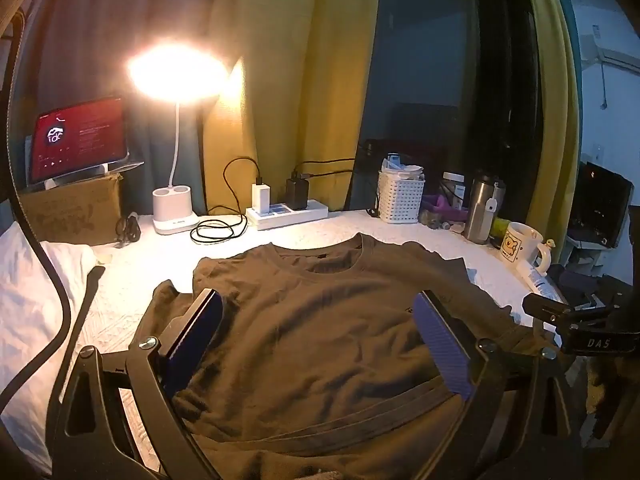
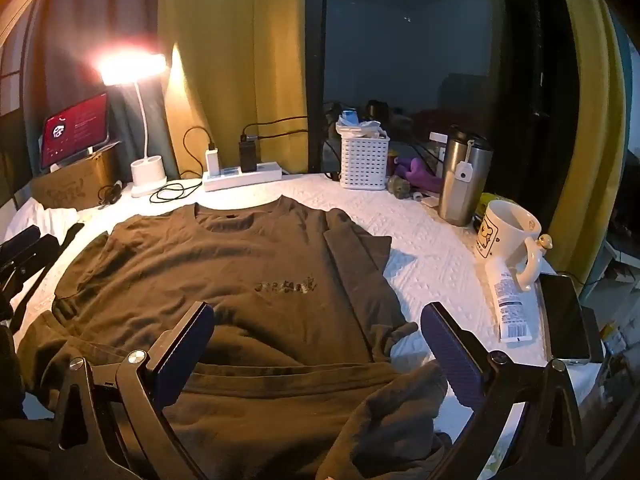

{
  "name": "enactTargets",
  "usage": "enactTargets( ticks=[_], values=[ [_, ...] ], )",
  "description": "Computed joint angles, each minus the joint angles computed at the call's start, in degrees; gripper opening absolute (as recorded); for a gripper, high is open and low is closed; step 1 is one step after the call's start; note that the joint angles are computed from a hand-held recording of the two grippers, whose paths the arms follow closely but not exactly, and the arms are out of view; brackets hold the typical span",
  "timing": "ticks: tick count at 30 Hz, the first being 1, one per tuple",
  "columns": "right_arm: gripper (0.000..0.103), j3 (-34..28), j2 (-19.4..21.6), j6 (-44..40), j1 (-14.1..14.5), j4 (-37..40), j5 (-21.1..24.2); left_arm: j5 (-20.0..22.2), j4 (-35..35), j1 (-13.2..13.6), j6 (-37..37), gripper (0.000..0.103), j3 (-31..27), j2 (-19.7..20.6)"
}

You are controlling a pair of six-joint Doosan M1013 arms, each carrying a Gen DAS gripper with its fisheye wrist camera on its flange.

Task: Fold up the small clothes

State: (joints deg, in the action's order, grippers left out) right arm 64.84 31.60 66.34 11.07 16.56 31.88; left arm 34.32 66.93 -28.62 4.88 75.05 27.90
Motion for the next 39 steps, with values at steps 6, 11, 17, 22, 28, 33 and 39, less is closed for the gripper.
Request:
enactTargets(
  ticks=[6, 11, 17, 22, 28, 33, 39],
  values=[
    [0.103, 0.2, -0.1, -0.6, 0.1, 0.2, -0.1, 0.1, -1.0, 0.0, 1.3, 0.095, -0.5, 0.1],
    [0.103, 0.3, -0.2, -1.2, 0.1, 0.6, -0.3, 0.2, 0.1, -0.2, 0.2, 0.095, -0.2, 0.0],
    [0.103, 0.6, -0.4, -2.0, 0.1, 1.6, -0.6, 1.0, 1.1, -0.4, -1.1, 0.095, -0.1, 0.1],
    [0.103, 0.7, -0.4, -3.0, 0.0, 2.7, -0.9, 2.6, 2.8, -0.6, -2.9, 0.095, -0.3, 0.2],
    [0.103, 0.8, -0.5, -3.2, -0.1, 2.9, -1.4, 2.2, 2.5, -0.5, -2.7, 0.095, -0.3, 0.2],
    [0.103, 1.0, -0.6, -3.3, -0.1, 2.8, -1.5, 2.2, 3.3, -0.5, -2.9, 0.095, -0.1, 0.1],
    [0.103, 1.1, -0.6, -3.2, -0.1, 2.7, -1.5, 1.7, 2.4, -0.5, -2.4, 0.095, -0.1, 0.1]
  ],
)
